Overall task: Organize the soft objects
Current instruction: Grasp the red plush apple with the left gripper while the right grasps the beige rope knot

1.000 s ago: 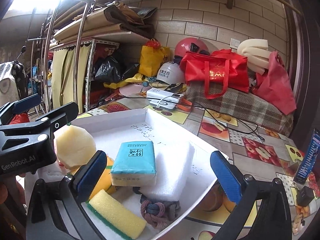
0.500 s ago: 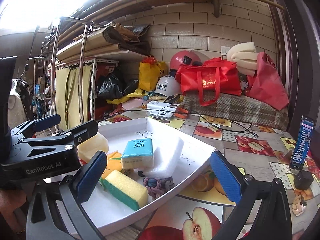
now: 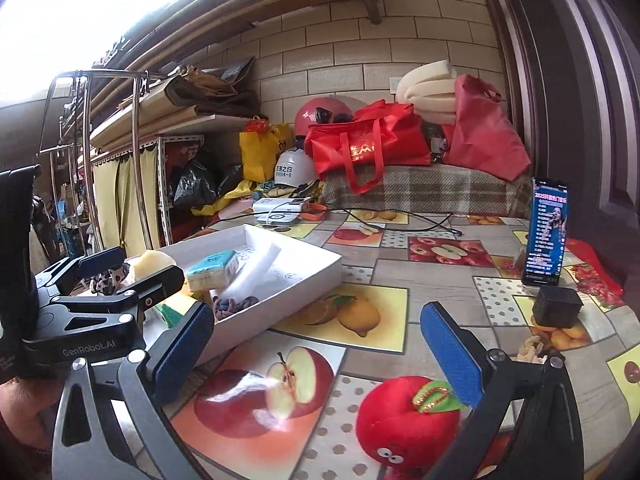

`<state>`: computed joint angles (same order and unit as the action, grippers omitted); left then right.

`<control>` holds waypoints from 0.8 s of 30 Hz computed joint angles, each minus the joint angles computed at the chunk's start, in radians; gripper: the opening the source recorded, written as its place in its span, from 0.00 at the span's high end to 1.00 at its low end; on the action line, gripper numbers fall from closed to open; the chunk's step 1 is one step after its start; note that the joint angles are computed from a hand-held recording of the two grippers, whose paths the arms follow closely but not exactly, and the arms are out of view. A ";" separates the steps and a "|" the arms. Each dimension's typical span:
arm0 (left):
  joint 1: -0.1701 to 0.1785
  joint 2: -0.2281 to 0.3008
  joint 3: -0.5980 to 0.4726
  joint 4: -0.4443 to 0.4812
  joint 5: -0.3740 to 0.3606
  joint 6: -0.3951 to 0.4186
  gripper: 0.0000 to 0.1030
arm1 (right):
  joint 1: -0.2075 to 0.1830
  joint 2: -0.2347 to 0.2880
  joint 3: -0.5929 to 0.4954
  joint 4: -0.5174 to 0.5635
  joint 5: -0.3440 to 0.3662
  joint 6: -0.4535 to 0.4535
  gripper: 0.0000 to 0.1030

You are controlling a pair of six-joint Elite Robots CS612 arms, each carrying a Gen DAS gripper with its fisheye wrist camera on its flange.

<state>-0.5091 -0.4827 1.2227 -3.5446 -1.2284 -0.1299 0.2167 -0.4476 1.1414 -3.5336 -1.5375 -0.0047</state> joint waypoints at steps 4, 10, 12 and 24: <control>-0.012 -0.001 -0.007 0.030 -0.005 0.017 0.00 | -0.023 -0.023 0.046 -0.003 -0.049 0.030 0.00; -0.021 0.001 -0.024 0.085 -0.037 0.048 0.00 | -0.061 -0.059 0.116 -0.002 -0.138 0.063 0.00; -0.022 0.001 -0.030 0.107 -0.067 0.052 0.00 | -0.076 -0.073 0.137 0.020 -0.159 0.082 0.00; -0.037 0.004 -0.114 0.415 -0.467 0.194 0.00 | -0.158 -0.120 0.150 0.393 -0.029 0.179 0.00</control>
